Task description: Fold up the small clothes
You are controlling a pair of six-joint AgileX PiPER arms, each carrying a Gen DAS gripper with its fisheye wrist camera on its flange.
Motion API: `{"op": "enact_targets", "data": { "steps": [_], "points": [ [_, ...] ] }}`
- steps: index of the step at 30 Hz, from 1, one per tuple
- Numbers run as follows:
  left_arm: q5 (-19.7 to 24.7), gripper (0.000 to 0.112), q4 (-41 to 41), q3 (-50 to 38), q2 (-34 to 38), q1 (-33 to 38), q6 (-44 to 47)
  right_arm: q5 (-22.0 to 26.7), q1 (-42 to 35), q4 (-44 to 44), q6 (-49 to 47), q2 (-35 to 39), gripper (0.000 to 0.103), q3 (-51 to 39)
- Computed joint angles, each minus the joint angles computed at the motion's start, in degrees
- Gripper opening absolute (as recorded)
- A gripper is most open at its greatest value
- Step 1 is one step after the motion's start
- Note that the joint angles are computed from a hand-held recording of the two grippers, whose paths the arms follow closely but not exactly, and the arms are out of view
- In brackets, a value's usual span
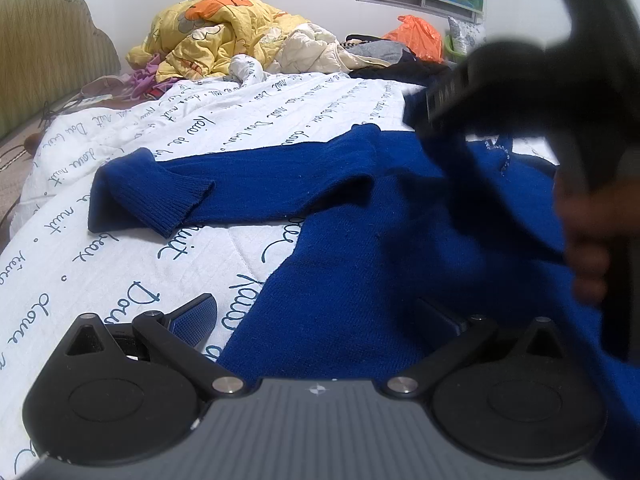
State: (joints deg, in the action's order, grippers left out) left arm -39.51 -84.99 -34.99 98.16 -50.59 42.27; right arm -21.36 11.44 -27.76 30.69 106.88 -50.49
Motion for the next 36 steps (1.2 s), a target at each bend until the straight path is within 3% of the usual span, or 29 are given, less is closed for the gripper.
{"op": "enact_targets", "data": {
  "steps": [4,5,7,8,9,14,17,22,26,29,36],
  "points": [
    [0.0,0.103,0.0,0.0,0.0,0.0,0.0,-2.0,-2.7,-15.0,14.7,2.0,0.011,-0.3],
    [0.0,0.103,0.0,0.0,0.0,0.0,0.0,-1.4,-2.7,-17.9,17.5,2.2,0.018,-0.6],
    [0.0,0.103,0.0,0.0,0.0,0.0,0.0,-0.4,-3.1,-21.5,21.2,1.6,0.048,-0.3],
    [0.0,0.103,0.0,0.0,0.0,0.0,-0.1,-2.6,-3.8,-20.6,19.9,1.1,0.073,1.1],
    [0.0,0.103,0.0,0.0,0.0,0.0,-0.1,-7.0,-5.4,-21.1,19.9,0.3,0.083,3.2],
    [0.0,0.103,0.1,0.1,0.0,0.0,-0.2,-18.0,-13.1,-35.3,39.5,-0.1,0.083,4.6],
    [0.1,0.103,-0.1,0.1,-0.2,0.0,0.2,-14.5,-13.0,-42.7,48.0,1.5,0.083,2.0],
    [1.7,0.103,-2.7,1.4,-4.3,2.5,8.0,-11.4,-11.7,-41.9,45.4,-1.8,0.083,4.4],
    [-6.5,0.103,0.3,5.8,-8.5,6.3,9.3,-14.6,-14.8,-38.4,39.4,-7.2,0.083,10.5],
    [-14.4,0.103,4.4,8.4,-7.5,10.7,10.4,-16.1,-17.2,-36.5,35.7,-10.0,0.085,14.9],
    [-22.0,0.103,23.2,14.4,-1.4,20.2,7.6,-21.1,-22.4,-34.7,32.2,-9.6,0.086,21.9]
  ]
}}
